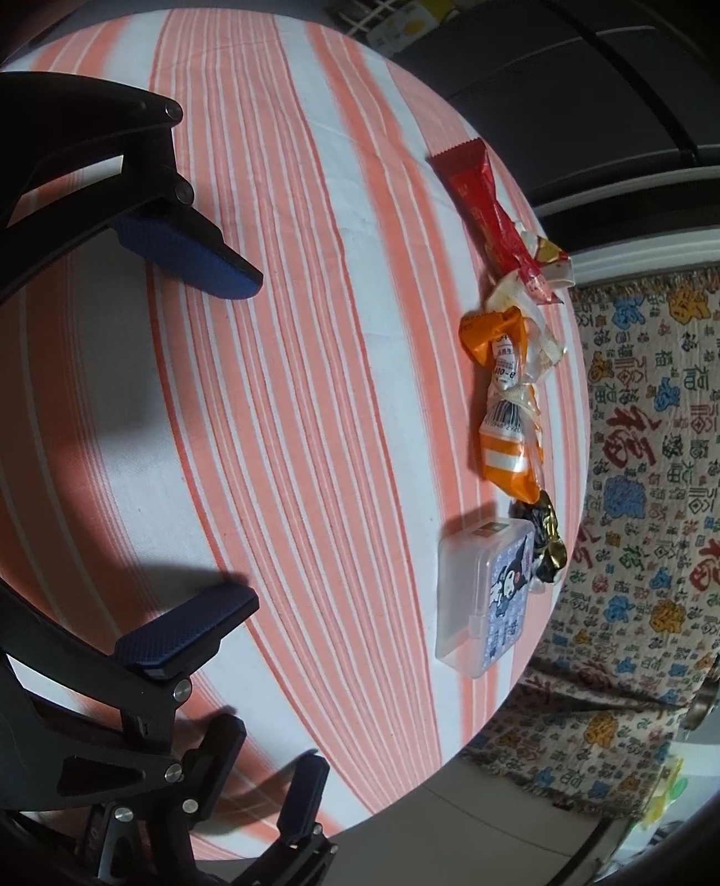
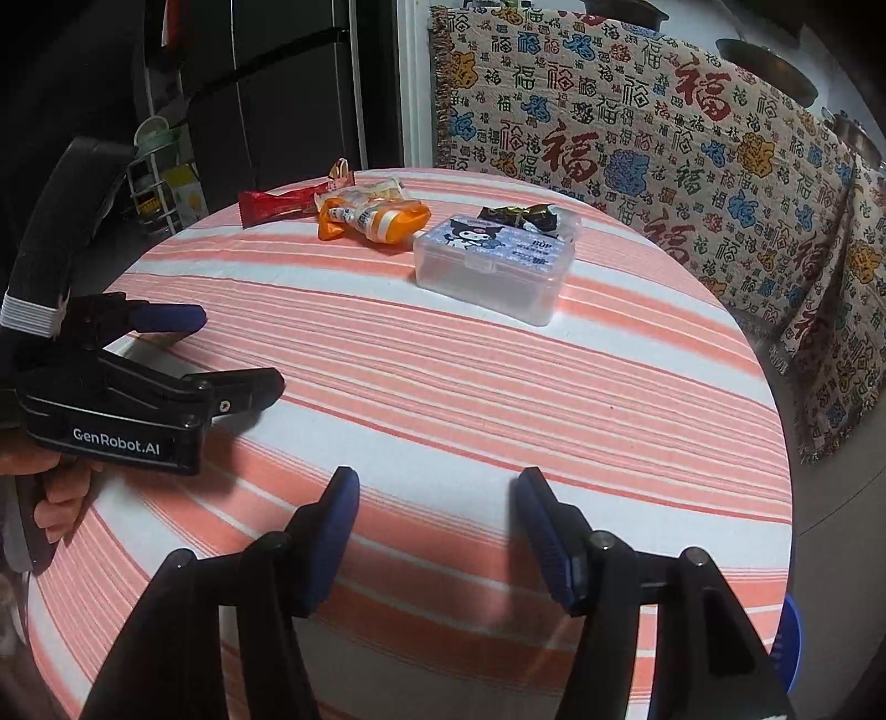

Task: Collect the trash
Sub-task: 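Move both grippers back over the table toward the remaining trash, then grasp the red snack bar wrapper with the left gripper while the right gripper grasps the clear plastic box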

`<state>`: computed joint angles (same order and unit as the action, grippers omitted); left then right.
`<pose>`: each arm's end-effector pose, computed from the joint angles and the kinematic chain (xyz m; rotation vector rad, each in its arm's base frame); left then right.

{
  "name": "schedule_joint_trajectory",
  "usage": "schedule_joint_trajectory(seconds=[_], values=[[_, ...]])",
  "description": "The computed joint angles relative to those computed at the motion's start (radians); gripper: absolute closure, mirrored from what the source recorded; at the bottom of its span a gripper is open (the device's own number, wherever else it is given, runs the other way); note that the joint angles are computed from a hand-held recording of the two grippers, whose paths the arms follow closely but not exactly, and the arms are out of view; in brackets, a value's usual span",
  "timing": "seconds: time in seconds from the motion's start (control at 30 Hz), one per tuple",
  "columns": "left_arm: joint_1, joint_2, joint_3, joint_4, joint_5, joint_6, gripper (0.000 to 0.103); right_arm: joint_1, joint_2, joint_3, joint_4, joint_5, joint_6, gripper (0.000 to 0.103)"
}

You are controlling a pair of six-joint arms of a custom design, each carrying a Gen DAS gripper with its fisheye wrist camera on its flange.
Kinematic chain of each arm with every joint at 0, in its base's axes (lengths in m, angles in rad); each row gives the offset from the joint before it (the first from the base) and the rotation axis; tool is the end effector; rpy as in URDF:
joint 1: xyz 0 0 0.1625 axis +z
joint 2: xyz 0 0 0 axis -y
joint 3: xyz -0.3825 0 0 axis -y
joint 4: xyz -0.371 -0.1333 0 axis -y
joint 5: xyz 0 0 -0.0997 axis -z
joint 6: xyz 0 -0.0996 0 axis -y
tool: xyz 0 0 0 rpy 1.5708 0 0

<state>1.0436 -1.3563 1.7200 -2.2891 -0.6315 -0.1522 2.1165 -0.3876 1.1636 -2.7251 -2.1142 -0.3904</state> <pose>-0.0880 -0.5760 0.3837 0.2188 2.2533 -0.7622 0.4556 -0.5927 0.0048 1.0402 -2.3625 0.5477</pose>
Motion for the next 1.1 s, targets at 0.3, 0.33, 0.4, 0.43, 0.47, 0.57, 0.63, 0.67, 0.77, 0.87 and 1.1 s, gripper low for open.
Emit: schedule_joint_trajectory(seconds=[0.3,0.33,0.4,0.43,0.47,0.57,0.63,0.67,0.77,0.87,1.1], values=[[0.088,-0.028,-0.070,-0.042,0.011,0.108,0.001,-0.001,-0.001,0.001,0.000,0.001,0.000,0.041],[0.114,-0.027,-0.093,-0.082,-0.012,0.142,0.001,-0.001,-0.002,0.001,0.000,0.001,0.000,0.041],[0.164,-0.018,-0.154,-0.128,-0.087,0.212,0.001,-0.001,-0.001,0.001,0.000,0.002,0.000,0.041],[0.195,-0.004,-0.206,-0.143,-0.144,0.268,0.001,-0.001,-0.002,0.002,0.000,0.001,0.000,0.041],[0.218,0.012,-0.252,-0.148,-0.198,0.323,0.001,0.000,-0.001,0.002,0.000,0.001,0.000,0.041],[0.261,0.086,-0.415,-0.028,-0.279,0.450,0.001,0.000,-0.001,0.002,0.000,0.000,-0.001,0.041],[0.277,0.151,-0.518,0.063,-0.264,0.515,0.001,0.000,-0.002,0.002,-0.001,0.000,-0.001,0.041],[0.282,0.172,-0.545,0.077,-0.260,0.533,0.001,0.000,-0.001,0.002,0.000,0.000,0.000,0.041],[0.298,0.209,-0.602,0.112,-0.315,0.566,0.003,0.000,-0.002,0.004,-0.002,0.000,-0.001,0.041],[0.294,0.221,-0.617,0.134,-0.330,0.598,0.041,-0.001,0.000,-0.001,0.001,-0.002,0.001,0.041],[0.260,0.129,-0.488,0.145,-0.302,0.541,0.086,-0.005,-0.006,0.003,0.004,0.016,0.012,0.041]])
